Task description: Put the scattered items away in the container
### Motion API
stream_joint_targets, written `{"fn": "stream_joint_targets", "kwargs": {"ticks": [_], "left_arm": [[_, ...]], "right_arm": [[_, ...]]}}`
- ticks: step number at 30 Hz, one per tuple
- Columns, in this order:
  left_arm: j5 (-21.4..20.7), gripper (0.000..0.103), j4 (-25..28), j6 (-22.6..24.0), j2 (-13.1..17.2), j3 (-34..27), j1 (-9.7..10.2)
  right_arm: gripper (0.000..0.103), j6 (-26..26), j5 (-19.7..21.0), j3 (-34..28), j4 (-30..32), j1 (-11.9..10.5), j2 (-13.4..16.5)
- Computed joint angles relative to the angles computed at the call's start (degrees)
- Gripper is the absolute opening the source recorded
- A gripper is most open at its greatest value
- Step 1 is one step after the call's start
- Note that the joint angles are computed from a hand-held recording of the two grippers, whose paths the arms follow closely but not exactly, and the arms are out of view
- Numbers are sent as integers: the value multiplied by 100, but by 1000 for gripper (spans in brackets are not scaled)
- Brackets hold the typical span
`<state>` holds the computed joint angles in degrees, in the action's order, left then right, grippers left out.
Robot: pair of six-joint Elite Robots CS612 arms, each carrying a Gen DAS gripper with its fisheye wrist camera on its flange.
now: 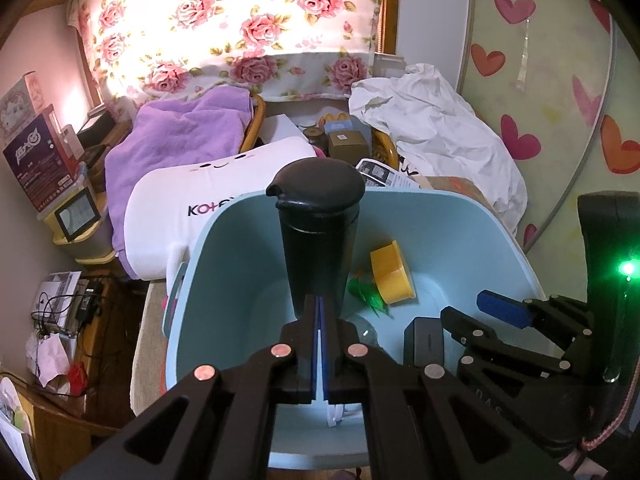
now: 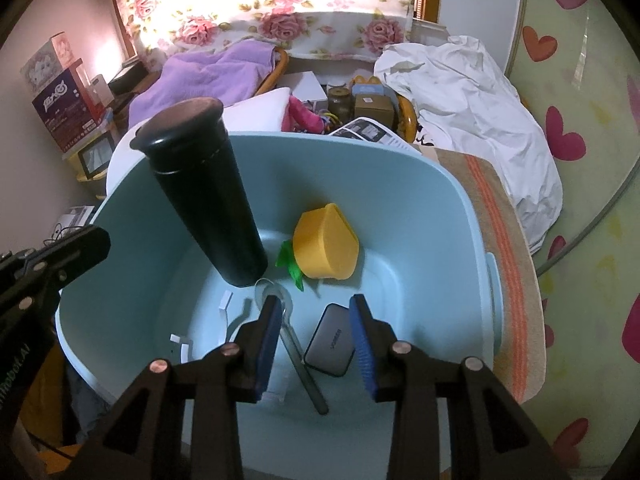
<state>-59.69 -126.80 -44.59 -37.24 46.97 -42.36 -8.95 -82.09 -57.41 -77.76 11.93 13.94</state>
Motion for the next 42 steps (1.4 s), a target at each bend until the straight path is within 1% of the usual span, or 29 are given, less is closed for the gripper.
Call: {"fn": "stream_joint_targets", "kwargs": {"ticks": [2, 4, 12, 13, 14, 15, 16, 17, 19, 21, 24, 28, 34, 37, 42], "left_arm": [[6, 0, 0, -14, -6, 9, -6], [-14, 0, -66, 69, -46, 96, 18], [44, 0, -41, 9, -75, 131, -18], [52, 0, -31, 1, -79, 132, -24], [58, 0, -21, -2, -82, 132, -30], [67, 0, -16, -4, -89, 140, -35], [87, 0, -6, -7, -94, 143, -42], [110, 0, 2, -12, -101, 148, -49], [134, 0, 28, -49, -121, 167, -63], [183, 1, 99, -88, -134, 164, -80], [304, 2, 267, -155, -154, 153, -114], [402, 2, 451, -312, -192, 158, -160], [391, 2, 421, -508, -316, 311, -203], [477, 2, 389, -542, -378, 391, -239], [485, 2, 313, -662, -474, 527, -275]], "right_arm": [[38, 12, -13, -14, 0, -2, 2], [38, 14, -26, -33, 9, -4, 3], [38, 55, -78, -199, 85, -9, 34], [39, 60, -98, -222, 97, -8, 38], [43, 63, -131, -257, 102, -4, 47], [52, 84, -197, -317, 78, 3, 71], [57, 104, -263, -375, 53, 10, 95], [60, 126, -321, -426, 36, 16, 114], [69, 190, -383, -482, 54, 17, 126], [73, 271, -412, -543, 98, 7, 133], [74, 375, -478, -630, 154, -6, 134], [78, 473, -563, -804, 231, -18, 147], [84, 518, -673, -1080, 383, -34, 172], [87, 514, -681, -1205, 433, -42, 199], [88, 484, -648, -1364, 562, -52, 209]]}}
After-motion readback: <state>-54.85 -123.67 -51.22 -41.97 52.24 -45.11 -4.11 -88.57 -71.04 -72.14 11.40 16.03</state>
